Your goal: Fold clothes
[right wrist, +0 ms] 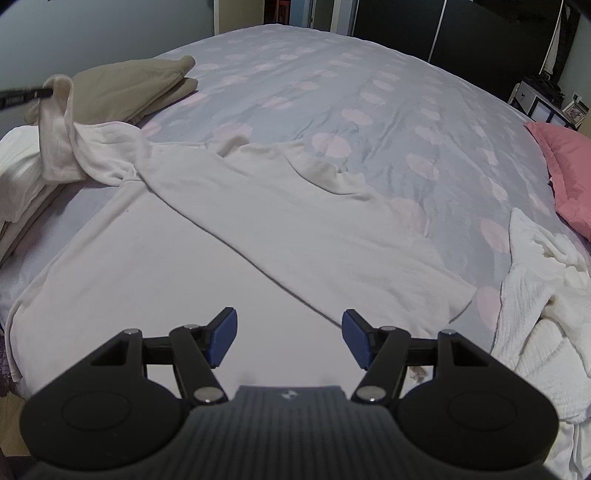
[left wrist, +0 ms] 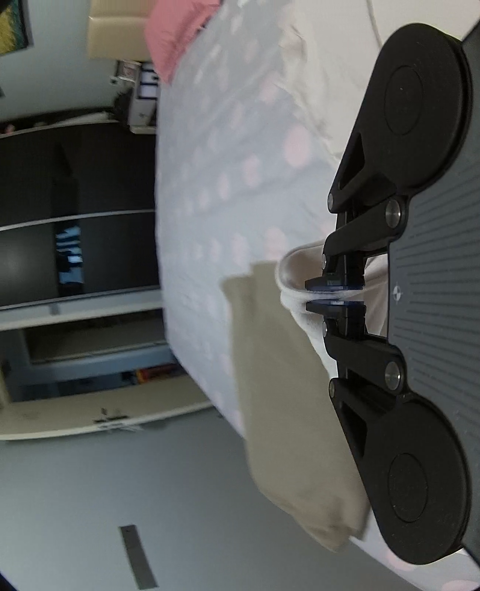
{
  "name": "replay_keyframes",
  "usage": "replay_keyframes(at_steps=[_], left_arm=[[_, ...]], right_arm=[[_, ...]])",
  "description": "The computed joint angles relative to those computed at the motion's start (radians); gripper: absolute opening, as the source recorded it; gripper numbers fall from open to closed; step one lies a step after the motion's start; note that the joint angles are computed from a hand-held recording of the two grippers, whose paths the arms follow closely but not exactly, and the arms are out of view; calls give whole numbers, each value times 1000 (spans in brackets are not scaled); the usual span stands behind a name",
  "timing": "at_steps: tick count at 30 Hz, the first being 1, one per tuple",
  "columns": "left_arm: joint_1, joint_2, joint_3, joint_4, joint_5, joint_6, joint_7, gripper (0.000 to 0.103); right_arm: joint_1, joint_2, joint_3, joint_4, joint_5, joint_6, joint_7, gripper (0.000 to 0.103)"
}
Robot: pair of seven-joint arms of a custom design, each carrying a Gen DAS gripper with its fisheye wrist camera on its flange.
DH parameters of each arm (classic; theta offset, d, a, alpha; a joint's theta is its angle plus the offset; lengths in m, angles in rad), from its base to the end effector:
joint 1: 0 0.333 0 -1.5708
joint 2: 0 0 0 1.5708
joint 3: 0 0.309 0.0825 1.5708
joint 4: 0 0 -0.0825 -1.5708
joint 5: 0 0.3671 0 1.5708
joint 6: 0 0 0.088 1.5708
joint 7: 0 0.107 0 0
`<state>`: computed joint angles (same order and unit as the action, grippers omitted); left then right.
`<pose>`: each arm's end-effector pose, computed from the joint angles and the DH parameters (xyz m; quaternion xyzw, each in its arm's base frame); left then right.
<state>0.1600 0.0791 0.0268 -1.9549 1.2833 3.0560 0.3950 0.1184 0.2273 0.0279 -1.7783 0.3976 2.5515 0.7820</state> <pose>0.5879 0.0340 0.5131 -0.6431 0.5655 -0.2782 0.4351 0.6421 0.0878 0.4889 -0.8557 0.4179 -0.1676 0.2549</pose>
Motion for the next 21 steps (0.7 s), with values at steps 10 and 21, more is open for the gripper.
replay_keyframes(at_steps=[10,21], left_arm=[[-73,35,-46,118,-42,95,95,2],[44,232,-419,208,-658,63,900,2]], right_arm=[[2,26,-10,22,-44,-17,22,66],[-2,42,-22,33,-103,-24,50,66]])
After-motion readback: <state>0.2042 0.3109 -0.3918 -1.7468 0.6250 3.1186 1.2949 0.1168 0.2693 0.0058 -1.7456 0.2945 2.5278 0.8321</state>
